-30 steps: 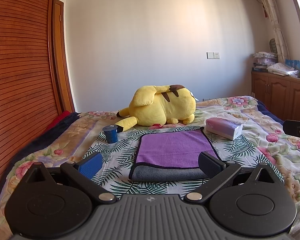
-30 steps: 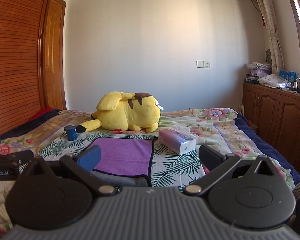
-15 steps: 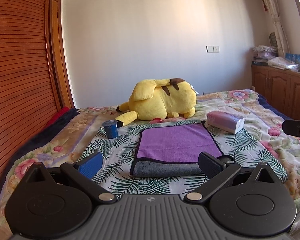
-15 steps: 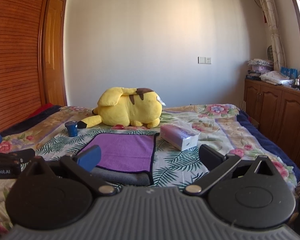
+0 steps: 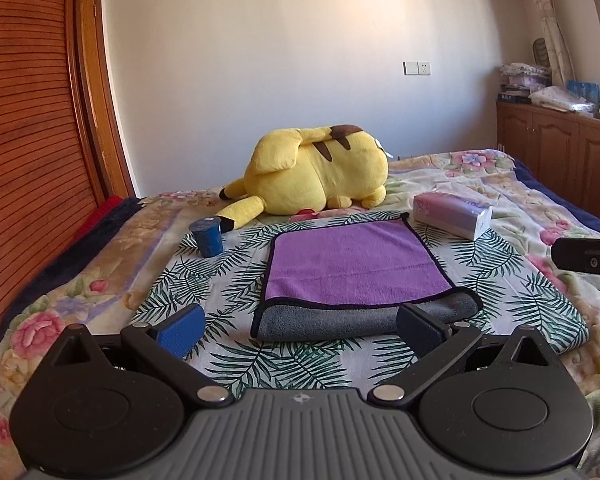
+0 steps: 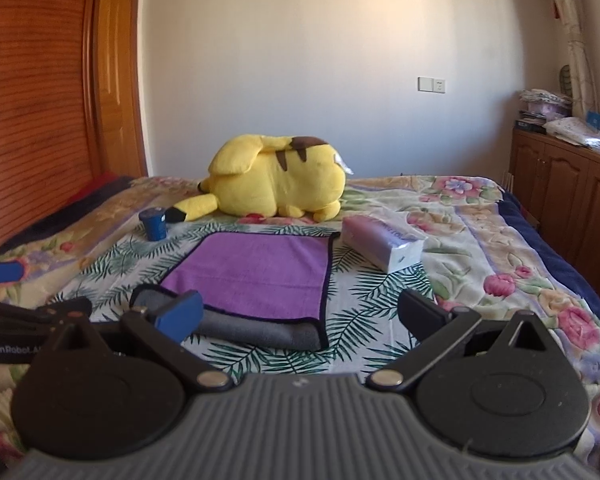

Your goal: Fold towel

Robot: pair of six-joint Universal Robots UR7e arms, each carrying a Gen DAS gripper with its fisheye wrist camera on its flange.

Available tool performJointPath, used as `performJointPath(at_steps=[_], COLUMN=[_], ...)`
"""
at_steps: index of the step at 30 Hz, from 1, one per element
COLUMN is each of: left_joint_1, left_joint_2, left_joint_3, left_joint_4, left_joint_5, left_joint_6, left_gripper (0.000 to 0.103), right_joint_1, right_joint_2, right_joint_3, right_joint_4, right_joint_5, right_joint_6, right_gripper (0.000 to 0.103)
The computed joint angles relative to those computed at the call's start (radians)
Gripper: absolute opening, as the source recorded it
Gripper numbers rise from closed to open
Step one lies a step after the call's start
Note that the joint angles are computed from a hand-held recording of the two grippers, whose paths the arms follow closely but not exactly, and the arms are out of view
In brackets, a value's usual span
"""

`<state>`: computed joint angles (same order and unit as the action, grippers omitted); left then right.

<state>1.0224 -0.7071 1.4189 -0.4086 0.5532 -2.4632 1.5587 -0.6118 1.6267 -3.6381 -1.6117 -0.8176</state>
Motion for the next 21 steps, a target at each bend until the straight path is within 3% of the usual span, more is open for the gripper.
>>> performJointPath(at_steps=[15,21], left_joint_1=[0.081,0.109], left_joint_2=[0.054,0.084], left_joint_3=[-0.154,-0.229], left_joint_4=[0.137,0.203], left_joint_5=[0.061,0.093], left_joint_6=[-0.009,-0.013], left_gripper=[0.087,0.082], right_joint_1=[0.019,0.022], right_joint_2=[0.068,0.093], right_joint_3=[-0.14,-0.198], right_joint_4=[0.172,0.242], right_joint_5=[-0.069,-0.087], right_joint_6=[-0.057,-0.05], right_gripper=[0.102,0.092])
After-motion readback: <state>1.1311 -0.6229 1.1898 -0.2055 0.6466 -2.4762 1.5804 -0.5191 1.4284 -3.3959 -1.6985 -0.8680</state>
